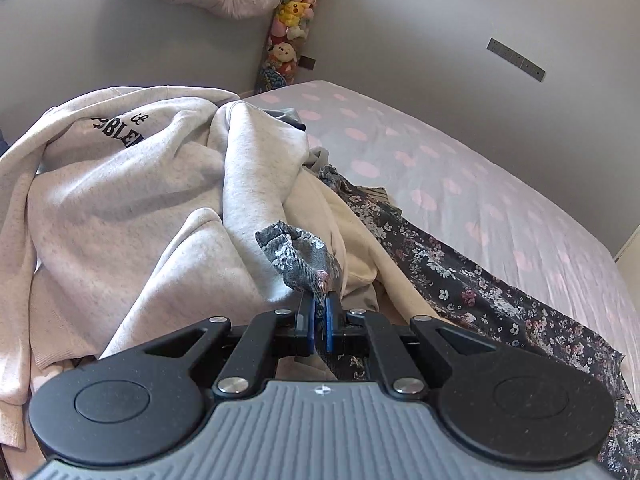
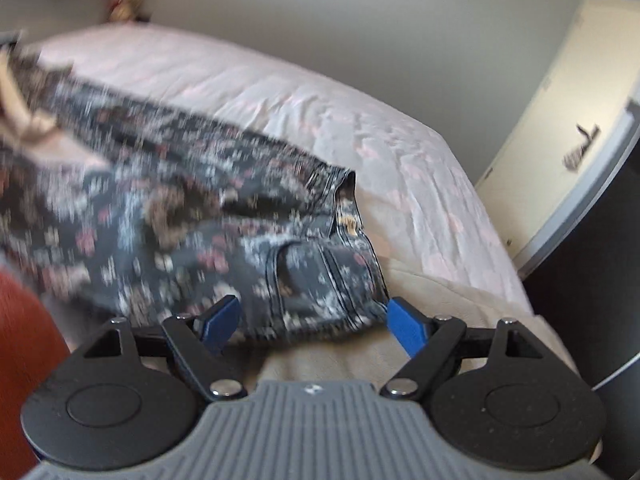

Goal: Fold clothes
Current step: 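Lift the jeans waistband with the right gripper while the left gripper holds the hem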

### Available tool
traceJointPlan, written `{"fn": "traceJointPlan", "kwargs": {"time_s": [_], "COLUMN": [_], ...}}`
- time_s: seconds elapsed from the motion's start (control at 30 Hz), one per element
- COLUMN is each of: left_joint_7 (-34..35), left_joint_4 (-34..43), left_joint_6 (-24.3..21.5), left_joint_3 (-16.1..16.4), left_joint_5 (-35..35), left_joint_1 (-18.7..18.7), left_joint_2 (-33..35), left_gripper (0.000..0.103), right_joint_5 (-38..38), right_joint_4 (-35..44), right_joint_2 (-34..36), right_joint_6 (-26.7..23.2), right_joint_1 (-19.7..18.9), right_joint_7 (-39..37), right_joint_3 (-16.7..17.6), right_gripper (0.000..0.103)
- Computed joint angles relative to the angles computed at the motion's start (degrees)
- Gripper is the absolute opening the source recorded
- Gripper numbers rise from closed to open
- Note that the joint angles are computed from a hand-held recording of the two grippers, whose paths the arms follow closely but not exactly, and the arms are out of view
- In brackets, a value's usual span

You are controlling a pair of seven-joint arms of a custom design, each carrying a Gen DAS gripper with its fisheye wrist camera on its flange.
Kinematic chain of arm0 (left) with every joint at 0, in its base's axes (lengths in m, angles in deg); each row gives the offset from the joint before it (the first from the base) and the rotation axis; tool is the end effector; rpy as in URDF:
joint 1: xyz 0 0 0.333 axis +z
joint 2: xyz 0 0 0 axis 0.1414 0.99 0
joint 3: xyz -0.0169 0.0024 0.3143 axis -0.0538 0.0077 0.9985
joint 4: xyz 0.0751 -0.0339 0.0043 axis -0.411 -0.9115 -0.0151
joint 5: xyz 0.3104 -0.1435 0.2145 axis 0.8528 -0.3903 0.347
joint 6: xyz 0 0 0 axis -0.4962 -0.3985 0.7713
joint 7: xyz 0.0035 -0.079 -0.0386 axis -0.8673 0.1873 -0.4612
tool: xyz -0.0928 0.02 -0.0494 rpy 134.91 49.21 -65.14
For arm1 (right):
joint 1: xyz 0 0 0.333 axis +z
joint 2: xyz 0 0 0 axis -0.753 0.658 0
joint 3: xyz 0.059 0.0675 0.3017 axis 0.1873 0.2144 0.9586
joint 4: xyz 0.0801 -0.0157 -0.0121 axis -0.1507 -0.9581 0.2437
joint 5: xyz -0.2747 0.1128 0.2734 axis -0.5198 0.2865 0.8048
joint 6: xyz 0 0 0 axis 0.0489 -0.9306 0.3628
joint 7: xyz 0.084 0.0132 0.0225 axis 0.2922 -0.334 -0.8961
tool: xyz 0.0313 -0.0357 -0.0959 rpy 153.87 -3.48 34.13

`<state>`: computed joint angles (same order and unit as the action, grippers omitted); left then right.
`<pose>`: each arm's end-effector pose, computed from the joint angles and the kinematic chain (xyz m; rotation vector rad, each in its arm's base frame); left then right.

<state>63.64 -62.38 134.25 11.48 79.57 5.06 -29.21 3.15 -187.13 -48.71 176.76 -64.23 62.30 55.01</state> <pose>0.4374 -0.0734 0.6202 -2.1528 1.1805 -0.8521 0.4068 -0.1616 0.5654 -2.1210 1.4340 -1.1244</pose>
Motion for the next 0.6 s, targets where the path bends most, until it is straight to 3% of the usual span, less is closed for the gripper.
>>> {"fn": "traceJointPlan", "kwargs": {"time_s": [0.1,0.23,0.33,0.43,0.57,0.6], "left_joint_7": [-0.2,-0.5,-1.0,-1.1,-0.9,-0.8], "left_joint_4": [0.1,0.2,0.2,0.5,1.1,1.3], "left_joint_6": [0.1,-0.4,-0.8,-1.2,-1.7,-1.7], "left_joint_3": [-0.1,-0.5,-0.6,-0.7,-0.8,-0.8], "left_joint_5": [0.0,0.4,0.5,0.8,1.0,1.1], "left_joint_1": [0.0,0.1,0.2,0.1,0.0,0.0], "left_joint_2": [-0.1,-0.4,-0.7,-0.8,-0.9,-0.9], "left_gripper": [0.003,0.003,0.003,0.003,0.003,0.003], "right_joint_5": [-6.1,-17.1,-15.6,-14.3,-12.2,-11.1], "right_joint_4": [-1.2,-3.3,-3.5,-4.5,-4.9,-4.7], "right_joint_2": [1.5,5.3,7.2,8.4,8.6,8.4], "right_joint_6": [2.1,10.2,13.3,17.5,19.3,19.3], "right_joint_1": [-2.2,-8.8,-5.7,-3.2,-1.1,-0.4], "right_joint_7": [-4.5,-7.1,-12.3,-17.3,-22.5,-23.1], "right_joint_3": [2.0,8.2,6.1,4.9,3.7,3.1], "right_gripper": [0.083,0.080,0.074,0.062,0.028,0.026]}}
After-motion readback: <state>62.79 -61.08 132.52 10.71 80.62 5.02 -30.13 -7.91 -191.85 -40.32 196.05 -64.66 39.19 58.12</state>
